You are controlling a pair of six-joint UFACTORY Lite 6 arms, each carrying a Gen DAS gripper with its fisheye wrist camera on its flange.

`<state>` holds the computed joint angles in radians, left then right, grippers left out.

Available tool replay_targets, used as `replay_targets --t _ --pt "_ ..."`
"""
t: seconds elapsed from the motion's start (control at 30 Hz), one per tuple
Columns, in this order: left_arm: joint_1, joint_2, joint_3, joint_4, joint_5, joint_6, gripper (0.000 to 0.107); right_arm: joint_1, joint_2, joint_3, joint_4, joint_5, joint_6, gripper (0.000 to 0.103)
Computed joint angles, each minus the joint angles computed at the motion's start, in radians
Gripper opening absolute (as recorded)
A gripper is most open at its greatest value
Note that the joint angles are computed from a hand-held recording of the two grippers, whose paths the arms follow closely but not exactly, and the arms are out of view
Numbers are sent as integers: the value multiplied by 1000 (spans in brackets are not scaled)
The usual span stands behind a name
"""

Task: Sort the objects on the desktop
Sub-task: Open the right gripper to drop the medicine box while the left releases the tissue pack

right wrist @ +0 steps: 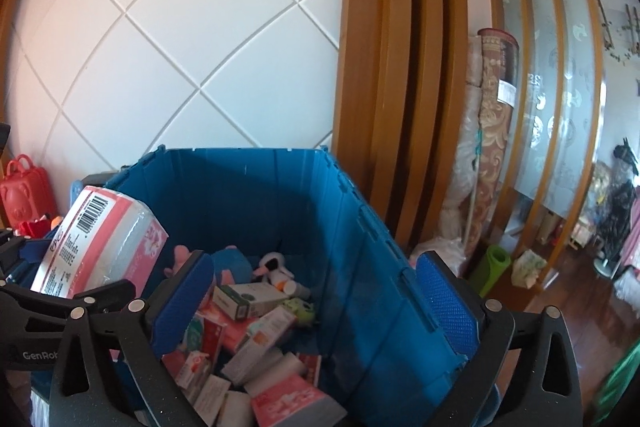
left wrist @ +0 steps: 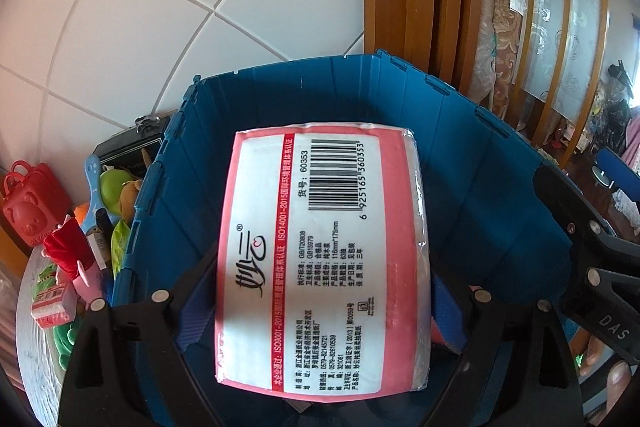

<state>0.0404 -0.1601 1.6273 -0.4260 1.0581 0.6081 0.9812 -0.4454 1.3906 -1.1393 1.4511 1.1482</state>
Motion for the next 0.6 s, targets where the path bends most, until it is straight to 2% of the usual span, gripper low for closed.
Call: replay_targets --t 0.23,0.33,0.37,0.6 --pt "77 72 83 -78 149 31 91 14 0 3 8 14 9 103" --pt "65 20 34 -35 79 19 91 25 -4 -1 7 25 16 103" --pt "87 1 19 -74 74 57 91 31 -5 -3 4 29 19 103" --pt "89 -18 13 -57 65 53 91 41 0 2 0 28 20 103"
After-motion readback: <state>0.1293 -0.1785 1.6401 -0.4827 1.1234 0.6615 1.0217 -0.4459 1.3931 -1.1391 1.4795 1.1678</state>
